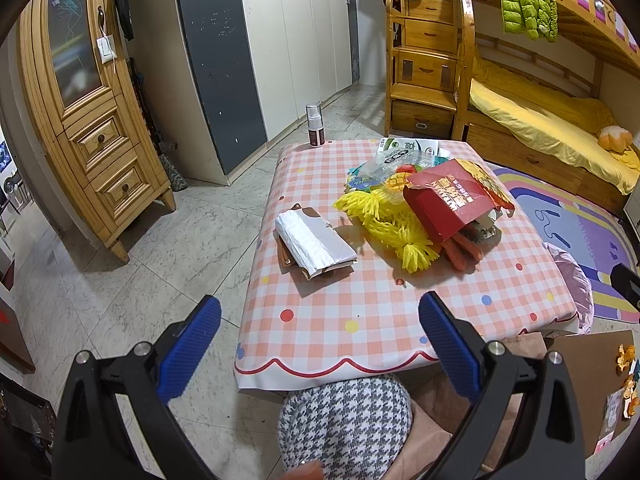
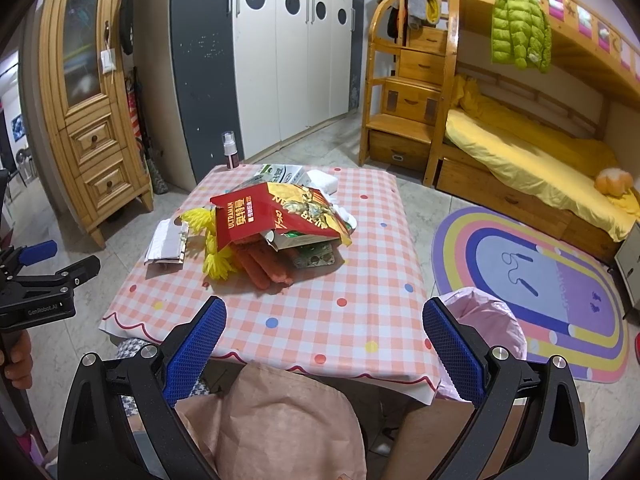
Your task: Collect trash
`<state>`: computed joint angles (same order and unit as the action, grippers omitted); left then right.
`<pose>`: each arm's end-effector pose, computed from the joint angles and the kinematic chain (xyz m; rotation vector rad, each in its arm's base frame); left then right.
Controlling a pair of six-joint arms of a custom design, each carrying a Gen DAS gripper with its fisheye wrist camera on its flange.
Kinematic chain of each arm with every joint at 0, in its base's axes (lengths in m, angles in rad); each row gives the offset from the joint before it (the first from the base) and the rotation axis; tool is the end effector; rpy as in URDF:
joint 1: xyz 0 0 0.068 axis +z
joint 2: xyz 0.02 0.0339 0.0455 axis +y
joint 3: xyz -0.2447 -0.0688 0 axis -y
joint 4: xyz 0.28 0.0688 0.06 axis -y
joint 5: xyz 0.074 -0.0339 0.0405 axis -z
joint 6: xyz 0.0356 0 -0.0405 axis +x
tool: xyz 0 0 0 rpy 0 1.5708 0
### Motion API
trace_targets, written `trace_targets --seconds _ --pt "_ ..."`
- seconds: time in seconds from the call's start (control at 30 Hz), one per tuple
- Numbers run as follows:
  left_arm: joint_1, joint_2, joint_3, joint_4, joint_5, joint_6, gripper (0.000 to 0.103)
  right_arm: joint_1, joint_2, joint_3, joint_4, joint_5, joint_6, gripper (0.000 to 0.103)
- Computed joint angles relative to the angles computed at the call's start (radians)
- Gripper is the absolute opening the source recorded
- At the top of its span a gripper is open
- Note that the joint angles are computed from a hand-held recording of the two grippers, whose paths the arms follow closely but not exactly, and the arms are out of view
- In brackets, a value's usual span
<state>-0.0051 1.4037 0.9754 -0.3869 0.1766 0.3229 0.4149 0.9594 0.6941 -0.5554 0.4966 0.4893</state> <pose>0.3337 -0.0080 0.2137 0.4689 2.3236 -0.0583 0.2240 0.0801 0.2213 0.3097 2.2515 -0.1268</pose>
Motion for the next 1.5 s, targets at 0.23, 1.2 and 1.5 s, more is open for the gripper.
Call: trace_targets --seconds 0.23,1.2,1.5 --pt "0.000 0.001 0.001 0.000 0.000 0.000 0.096 0.000 -0.001 -0.002 -0.001 0.000 0.001 0.098" --pt "-0.006 -0.001 -0.014 0.011 -0.005 -0.002 0.096 0.002 0.002 -0.003 0.000 0.000 0.004 0.098" --pt "-0.006 0.000 -0.013 0.009 -0.005 -0.002 0.096 0.005 0.008 -0.006 0.007 0.003 0.006 0.098"
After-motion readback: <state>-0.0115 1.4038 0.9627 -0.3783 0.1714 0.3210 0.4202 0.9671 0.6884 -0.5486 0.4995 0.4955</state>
